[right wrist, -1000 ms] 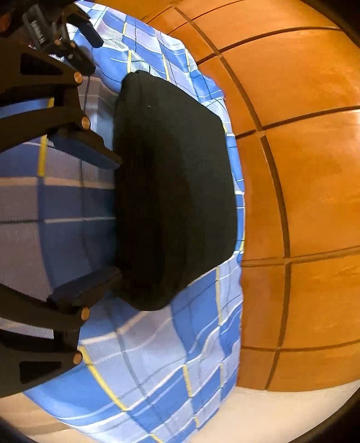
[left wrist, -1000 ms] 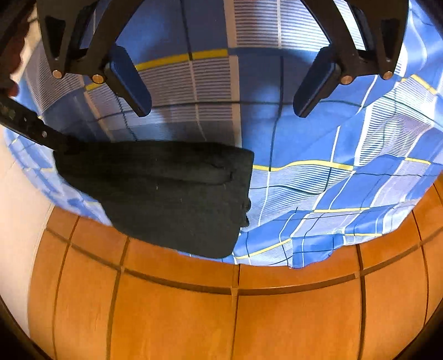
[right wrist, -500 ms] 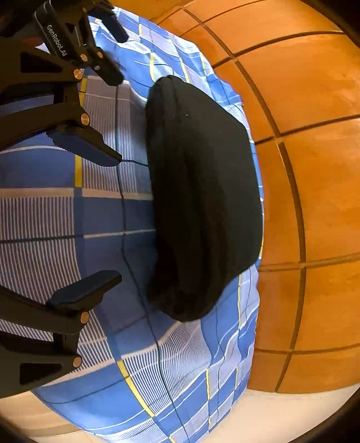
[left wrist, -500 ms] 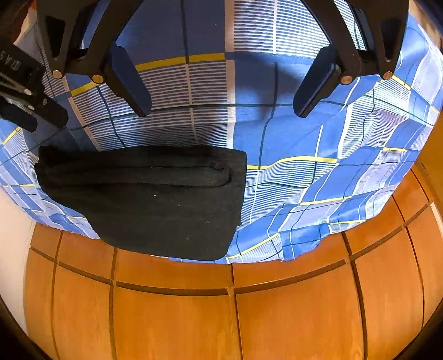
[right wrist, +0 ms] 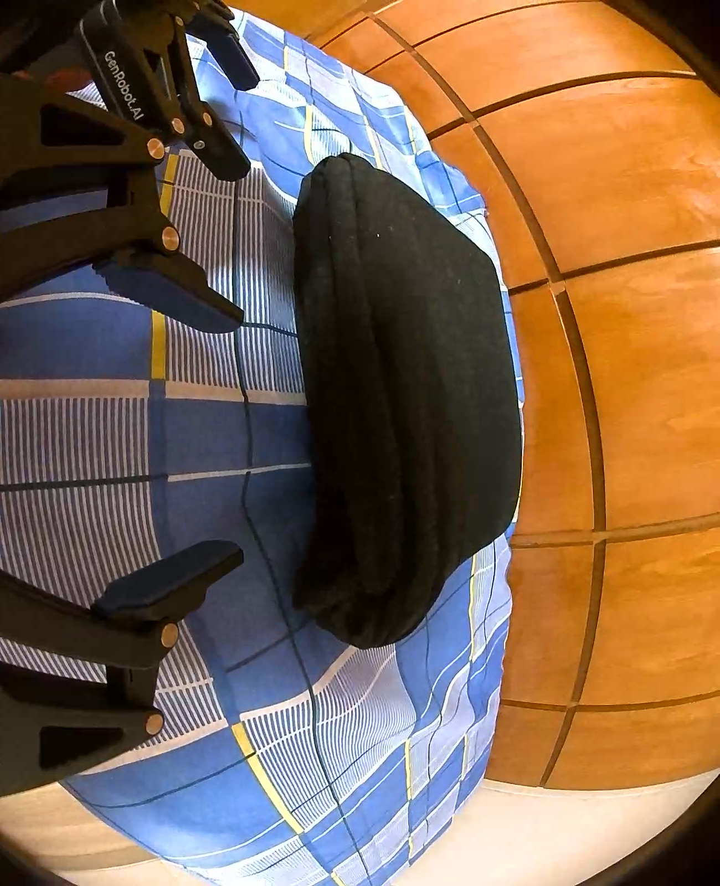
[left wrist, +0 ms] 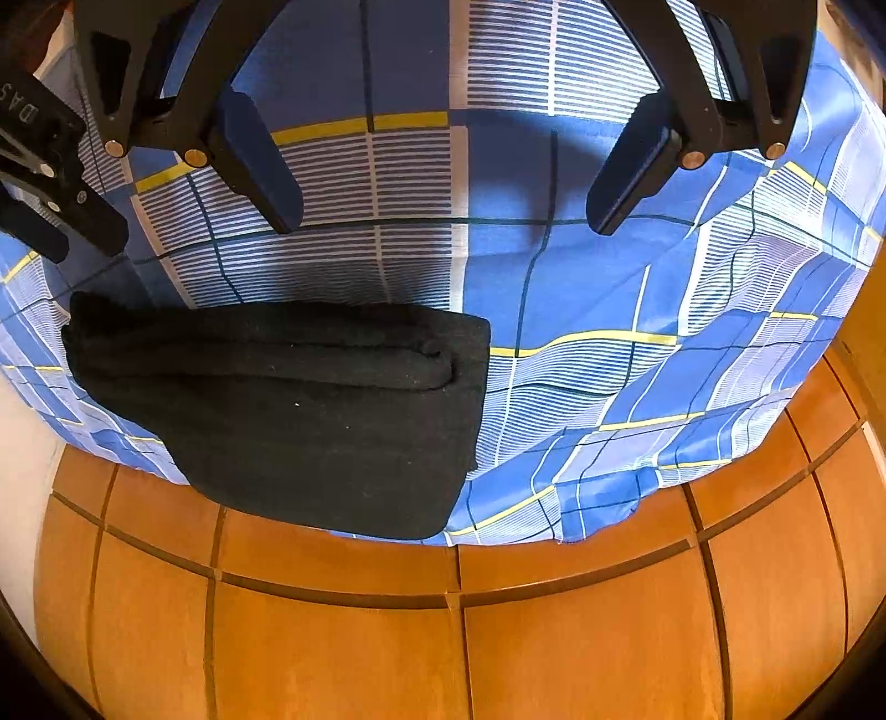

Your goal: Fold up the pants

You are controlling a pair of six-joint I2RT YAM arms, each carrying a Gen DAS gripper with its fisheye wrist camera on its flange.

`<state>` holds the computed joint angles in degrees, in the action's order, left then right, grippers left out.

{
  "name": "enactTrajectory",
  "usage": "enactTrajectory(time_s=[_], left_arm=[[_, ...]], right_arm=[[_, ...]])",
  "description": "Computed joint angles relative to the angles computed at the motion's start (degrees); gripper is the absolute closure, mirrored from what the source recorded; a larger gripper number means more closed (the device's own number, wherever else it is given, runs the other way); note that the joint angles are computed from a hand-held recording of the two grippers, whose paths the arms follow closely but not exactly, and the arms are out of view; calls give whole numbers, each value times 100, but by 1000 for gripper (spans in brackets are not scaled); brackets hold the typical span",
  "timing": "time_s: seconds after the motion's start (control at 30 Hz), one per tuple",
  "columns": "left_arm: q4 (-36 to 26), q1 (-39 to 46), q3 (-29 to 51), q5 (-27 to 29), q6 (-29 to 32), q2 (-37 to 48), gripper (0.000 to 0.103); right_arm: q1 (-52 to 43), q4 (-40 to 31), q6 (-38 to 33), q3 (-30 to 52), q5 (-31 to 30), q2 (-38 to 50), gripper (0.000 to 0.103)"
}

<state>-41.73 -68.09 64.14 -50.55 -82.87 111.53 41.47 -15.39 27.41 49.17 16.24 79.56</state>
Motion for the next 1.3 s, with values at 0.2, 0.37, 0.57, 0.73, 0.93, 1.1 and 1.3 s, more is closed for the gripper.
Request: enactTrajectory(time_s=[0.2, 0.37, 0.57, 0.73, 0.93, 1.1, 1.3], left_arm=[[9, -7, 14, 12, -4, 6, 0], [-62, -15, 59, 20, -55, 34, 0], [-213, -18, 163, 41, -86, 99, 0], [-197, -28, 118, 38, -123, 68, 0], [-145, -6, 93, 131, -121, 48, 0], [-163, -18, 135, 125, -72, 85, 0], [-44, 19, 72, 232, -45, 30, 0]], right_arm=[[3, 2, -3, 21, 3, 27, 24], [12, 4, 13, 40, 0, 52, 24], [44, 8, -13, 56, 32, 51, 24], [57, 4, 11, 62, 28, 63, 24], [30, -3, 3, 68, -34, 85, 24], [22, 31, -11, 51, -37, 88, 24], [22, 46, -2, 50, -51, 108, 24]])
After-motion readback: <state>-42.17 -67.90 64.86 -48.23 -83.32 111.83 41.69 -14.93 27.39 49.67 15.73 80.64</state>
